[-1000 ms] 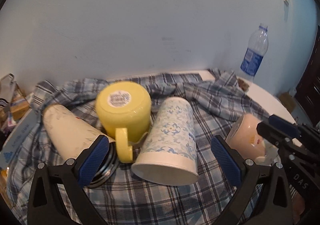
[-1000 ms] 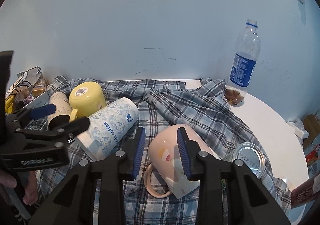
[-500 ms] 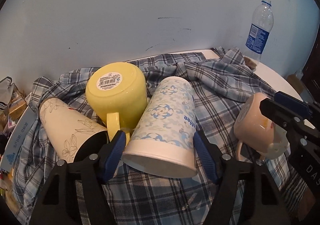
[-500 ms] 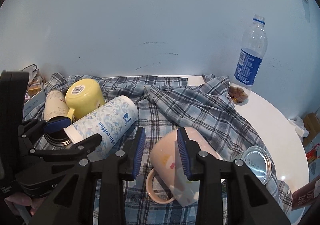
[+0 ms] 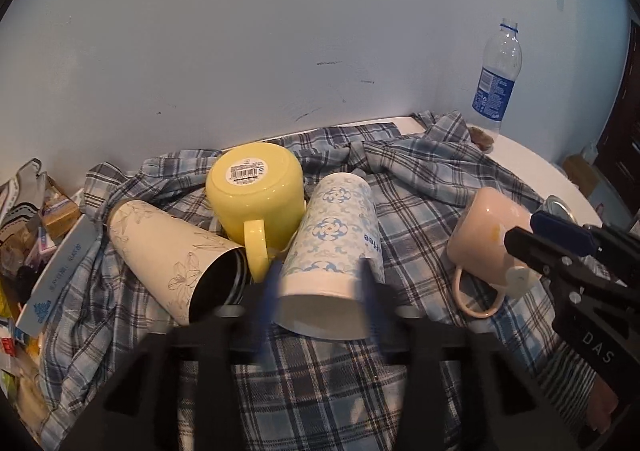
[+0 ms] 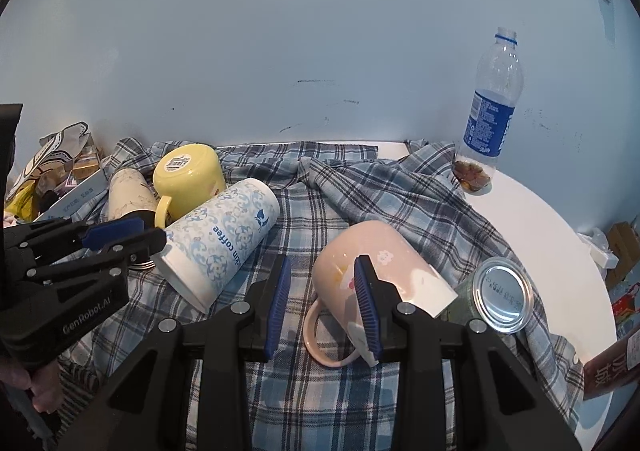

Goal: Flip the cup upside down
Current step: 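Move the right tool toward the blue-patterned paper cup lying on its side, then close the right gripper on the paper cup's body and lift it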

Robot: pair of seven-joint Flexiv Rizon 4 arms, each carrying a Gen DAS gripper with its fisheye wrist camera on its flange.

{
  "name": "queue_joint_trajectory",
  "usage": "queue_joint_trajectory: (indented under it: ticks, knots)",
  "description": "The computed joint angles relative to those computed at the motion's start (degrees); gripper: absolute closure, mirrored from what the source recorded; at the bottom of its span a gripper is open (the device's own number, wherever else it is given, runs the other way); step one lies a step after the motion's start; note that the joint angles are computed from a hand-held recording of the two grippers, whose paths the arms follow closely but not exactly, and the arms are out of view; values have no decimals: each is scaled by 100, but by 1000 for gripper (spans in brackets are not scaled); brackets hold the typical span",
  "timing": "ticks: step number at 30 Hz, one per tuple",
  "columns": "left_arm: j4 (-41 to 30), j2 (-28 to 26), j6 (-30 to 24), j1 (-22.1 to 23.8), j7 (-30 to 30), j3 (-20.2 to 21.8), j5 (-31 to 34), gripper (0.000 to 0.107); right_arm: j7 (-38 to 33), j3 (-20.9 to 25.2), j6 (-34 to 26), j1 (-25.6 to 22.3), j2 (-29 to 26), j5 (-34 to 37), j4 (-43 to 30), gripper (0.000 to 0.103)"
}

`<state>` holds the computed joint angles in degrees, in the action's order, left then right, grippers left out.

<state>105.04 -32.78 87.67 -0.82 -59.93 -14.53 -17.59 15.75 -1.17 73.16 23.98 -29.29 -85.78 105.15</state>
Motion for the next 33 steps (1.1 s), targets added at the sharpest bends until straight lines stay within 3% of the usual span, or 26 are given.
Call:
queue_joint_trajectory:
  ticks: [1,3,7,11,15,19,21,29,33]
  knots:
    - [13,-49,37,226,165,-297,-48,20,13,5,29,-13,2,3,10,71]
    - [28,-154,153,514,429,-701,-67,21,-2,7,23,-14,18,0,38,71]
    - [-49,-305,52,538,614,-811,-49,21,117,-3,0,-57,60,-137,93,71]
    - [-224,-498,110,55,429,-255,26,21,115,33,34,-128,12,-91,85,71]
    - [-151,-552,227,303,465,-580,74,20,108,15,68,-123,-23,-94,90,71]
    - [-488,-658,-87,-380,114,303,206,20,117,12,119,-128,-88,-30,61,71]
    - [-557,-732,-133,-463,-6,429,234,20,81,5,159,-115,-107,23,55,71]
    - [161,-354,-13,299,285,-448,71,21,99,-10,80,-81,0,-80,141,71]
    - [943,-13,106,1089,833,-1315,61,21,214,39,146,-135,70,-211,231,71]
